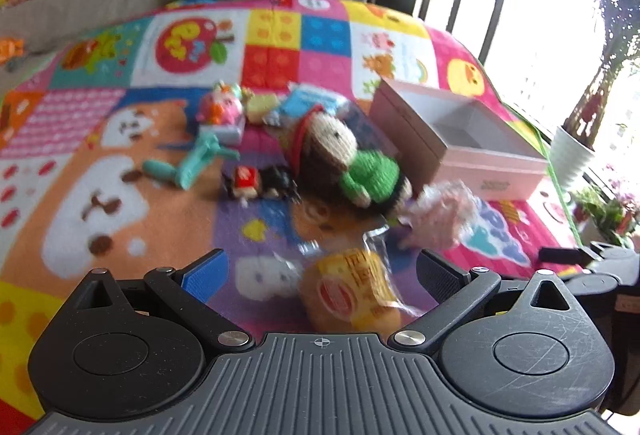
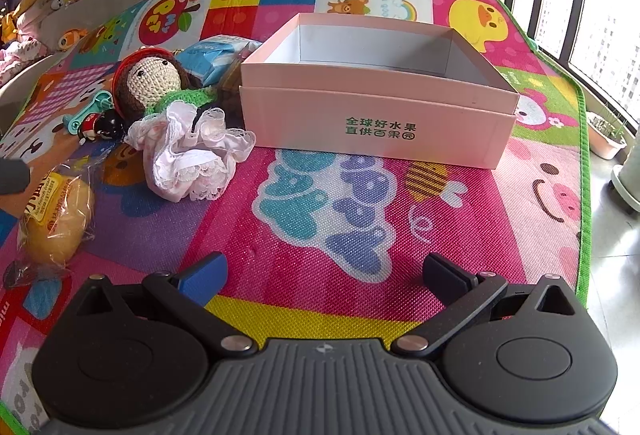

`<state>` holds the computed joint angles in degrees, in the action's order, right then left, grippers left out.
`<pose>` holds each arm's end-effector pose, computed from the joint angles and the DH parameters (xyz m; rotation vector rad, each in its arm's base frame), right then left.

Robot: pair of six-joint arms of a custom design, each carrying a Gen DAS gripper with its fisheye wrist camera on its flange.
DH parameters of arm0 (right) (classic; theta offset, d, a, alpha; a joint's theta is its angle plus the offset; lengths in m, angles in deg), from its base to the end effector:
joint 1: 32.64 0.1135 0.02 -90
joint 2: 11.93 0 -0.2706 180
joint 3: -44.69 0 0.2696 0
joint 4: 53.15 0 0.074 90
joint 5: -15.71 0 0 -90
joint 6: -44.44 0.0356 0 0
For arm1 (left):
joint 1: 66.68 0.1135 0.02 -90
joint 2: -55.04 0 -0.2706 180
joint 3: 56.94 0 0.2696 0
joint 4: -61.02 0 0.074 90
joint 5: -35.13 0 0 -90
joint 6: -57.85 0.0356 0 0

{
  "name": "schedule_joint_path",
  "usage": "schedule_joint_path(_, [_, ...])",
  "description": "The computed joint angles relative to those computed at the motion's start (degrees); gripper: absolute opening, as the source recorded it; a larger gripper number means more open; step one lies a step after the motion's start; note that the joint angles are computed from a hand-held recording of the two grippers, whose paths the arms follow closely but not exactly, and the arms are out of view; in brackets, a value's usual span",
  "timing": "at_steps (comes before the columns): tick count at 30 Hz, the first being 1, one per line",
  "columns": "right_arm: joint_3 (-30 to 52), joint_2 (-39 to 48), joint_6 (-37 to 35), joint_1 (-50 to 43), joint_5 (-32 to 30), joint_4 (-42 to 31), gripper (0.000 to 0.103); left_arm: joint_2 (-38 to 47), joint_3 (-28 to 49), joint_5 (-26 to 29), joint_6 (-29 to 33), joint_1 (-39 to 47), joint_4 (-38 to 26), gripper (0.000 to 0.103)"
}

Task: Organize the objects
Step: 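Drop the bagged bread roll from the left tool while the right tool drops the lace bundle into the box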

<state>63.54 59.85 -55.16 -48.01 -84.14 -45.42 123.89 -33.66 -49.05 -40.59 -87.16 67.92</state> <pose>0.1701 -0.0404 0.0780 0.0348 2.3447 -0.0117 0.1828 -0.0721 0.1050 0.2931 2.2511 -0.3840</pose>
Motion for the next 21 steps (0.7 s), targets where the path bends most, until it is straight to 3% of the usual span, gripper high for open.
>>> schedule_joint_path(7, [0.03,0.25,-0.05,-0.45,-0.66,0.33,0.103,17.82,4.21,-5.87,-2.95,-4.94,9.03,0.101])
schedule_joint_path(8, [-0.03,-0.28,-0.70,-1.07,-2.24,-0.08,0.103,18.60,4.31,-4.92,-3.02,-4.41,9.57,0.090])
schedule_joint_path(9, [-0.62,-1.26,-2.09,-2.33,-5.57,0.27,0.103,18.01,3.29,-4.27,-2.71,-3.88,10.97,0.065])
schedule_joint_path(11, [-3.35,-4.75,-3.42,-1.55,-7.64,3.95,0.103,14.78,1.87,-3.15,-1.42,-2.72,9.78,0.063])
schedule_joint_path(13, [-5.08,-7.05,-3.93,3.74,-5.09,7.65,0.102,11.11,0.27,-3.22,0.06,-1.34,8.21,0.062])
schedule_joint_path(16, [-2.08,-0.04,-2.37,13.69,1.07,12.87,0.084,5.84,-0.70,-2.90,1.76,0.31,2.92,0.062])
schedule_joint_path(17, [-0.15,3.64,-1.75,16.66,3.24,14.20,0.073,4.44,-1.00,-2.75,2.21,0.61,1.39,0.062])
schedule_joint_path(19, [3.41,9.25,-1.10,20.26,6.04,14.72,0.045,1.75,-1.53,-2.56,2.92,0.82,-1.50,0.062])
schedule_joint_path(20, [5.03,9.94,-0.59,21.71,7.71,12.94,0.025,0.36,-1.95,-2.48,3.38,0.83,-2.65,0.062])
schedule_joint_path(21, [5.37,8.98,-0.12,22.18,8.34,11.60,0.019,-1.26,-2.33,-2.19,3.74,0.79,-3.96,0.062])
